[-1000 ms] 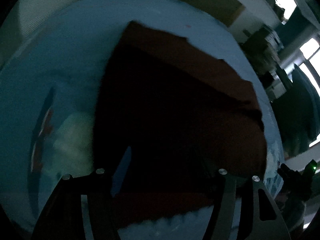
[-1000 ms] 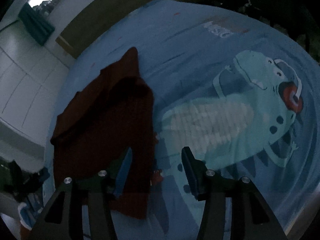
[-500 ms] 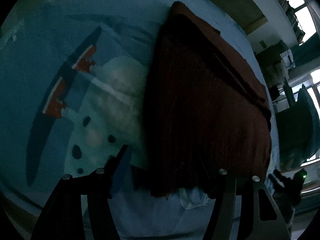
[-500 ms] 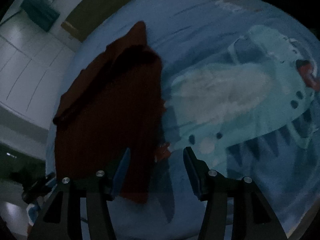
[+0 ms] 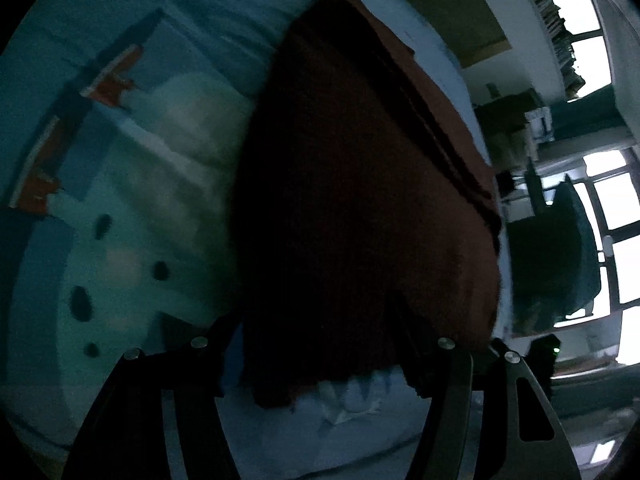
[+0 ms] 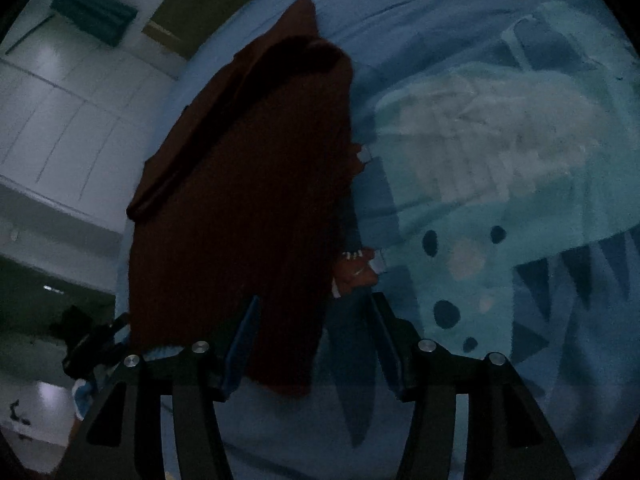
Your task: Fold small clothes
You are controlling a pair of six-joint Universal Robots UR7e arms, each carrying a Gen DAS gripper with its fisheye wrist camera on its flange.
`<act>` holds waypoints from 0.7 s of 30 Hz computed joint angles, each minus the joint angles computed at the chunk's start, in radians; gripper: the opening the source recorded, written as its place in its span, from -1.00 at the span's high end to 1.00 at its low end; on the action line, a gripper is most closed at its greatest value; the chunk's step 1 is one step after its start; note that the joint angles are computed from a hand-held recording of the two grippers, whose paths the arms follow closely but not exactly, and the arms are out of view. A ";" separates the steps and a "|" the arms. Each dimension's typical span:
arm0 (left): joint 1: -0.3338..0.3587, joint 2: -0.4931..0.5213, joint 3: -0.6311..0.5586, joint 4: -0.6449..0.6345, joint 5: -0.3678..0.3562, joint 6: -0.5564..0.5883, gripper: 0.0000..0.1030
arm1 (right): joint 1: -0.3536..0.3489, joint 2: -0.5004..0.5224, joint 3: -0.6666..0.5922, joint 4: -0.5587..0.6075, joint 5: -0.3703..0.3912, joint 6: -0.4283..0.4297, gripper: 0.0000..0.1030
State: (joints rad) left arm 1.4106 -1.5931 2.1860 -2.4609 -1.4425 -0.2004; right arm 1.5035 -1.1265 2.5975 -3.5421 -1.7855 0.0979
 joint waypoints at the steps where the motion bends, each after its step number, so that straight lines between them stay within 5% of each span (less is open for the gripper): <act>1: 0.006 0.005 -0.005 0.000 -0.013 0.004 -0.12 | -0.004 -0.001 -0.003 0.007 0.010 -0.009 -0.12; 16: 0.098 0.112 -0.113 -0.017 -0.204 0.049 -0.12 | -0.085 -0.001 -0.072 0.053 0.141 -0.084 -0.10; 21: 0.127 0.103 -0.113 0.002 -0.266 0.089 -0.08 | -0.134 -0.003 -0.050 0.087 0.265 -0.117 0.19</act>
